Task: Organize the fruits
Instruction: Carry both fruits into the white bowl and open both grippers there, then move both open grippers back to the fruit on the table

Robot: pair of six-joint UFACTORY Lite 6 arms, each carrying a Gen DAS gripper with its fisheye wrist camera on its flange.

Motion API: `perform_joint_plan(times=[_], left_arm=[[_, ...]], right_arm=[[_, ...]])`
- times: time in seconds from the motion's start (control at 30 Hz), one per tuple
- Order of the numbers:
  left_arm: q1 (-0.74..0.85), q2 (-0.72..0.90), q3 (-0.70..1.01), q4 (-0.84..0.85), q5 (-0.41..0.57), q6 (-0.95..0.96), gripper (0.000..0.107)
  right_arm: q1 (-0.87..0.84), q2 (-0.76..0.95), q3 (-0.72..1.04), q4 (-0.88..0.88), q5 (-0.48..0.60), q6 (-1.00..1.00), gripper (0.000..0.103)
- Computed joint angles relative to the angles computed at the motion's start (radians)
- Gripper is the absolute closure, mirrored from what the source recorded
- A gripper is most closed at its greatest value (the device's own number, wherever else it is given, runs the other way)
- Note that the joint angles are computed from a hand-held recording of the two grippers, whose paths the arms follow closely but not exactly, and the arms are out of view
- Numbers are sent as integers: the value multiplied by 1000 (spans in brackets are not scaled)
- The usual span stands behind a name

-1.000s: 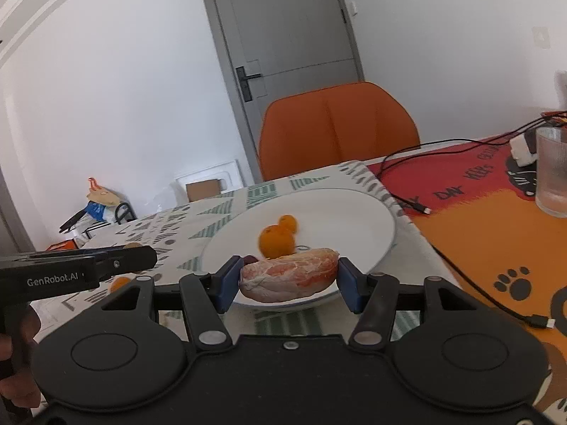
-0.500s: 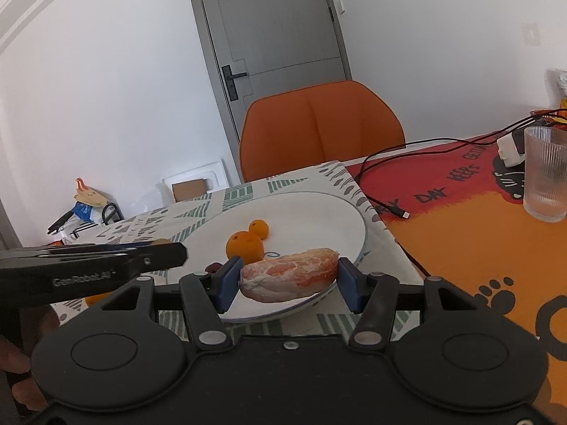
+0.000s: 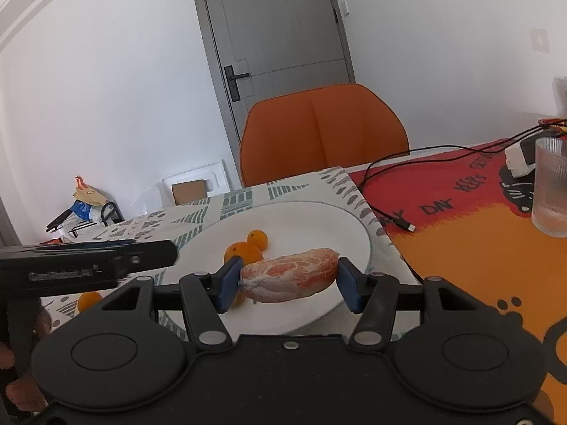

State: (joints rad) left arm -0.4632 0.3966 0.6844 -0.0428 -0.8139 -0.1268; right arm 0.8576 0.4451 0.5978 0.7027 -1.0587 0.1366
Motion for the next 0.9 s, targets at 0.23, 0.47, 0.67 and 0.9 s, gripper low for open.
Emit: perform_joint_plan(times=[0.23,0.47,0.67,0.9], left_arm=[[44,-83,-84,-7,-16,-6,22],[94,-172,-177,-9,-26,-27,15],[163,-239,-255,32,-49,-51,12],[257,-316,-350,102,-89,-89,12]], right_arm=[[23,-3,6,25,-4,-9,33],[94,-33,-43,71,-30,19,17],[156,-32,-34,120,-36,7,5],[197,-16,-6,140,-27,-1,4]])
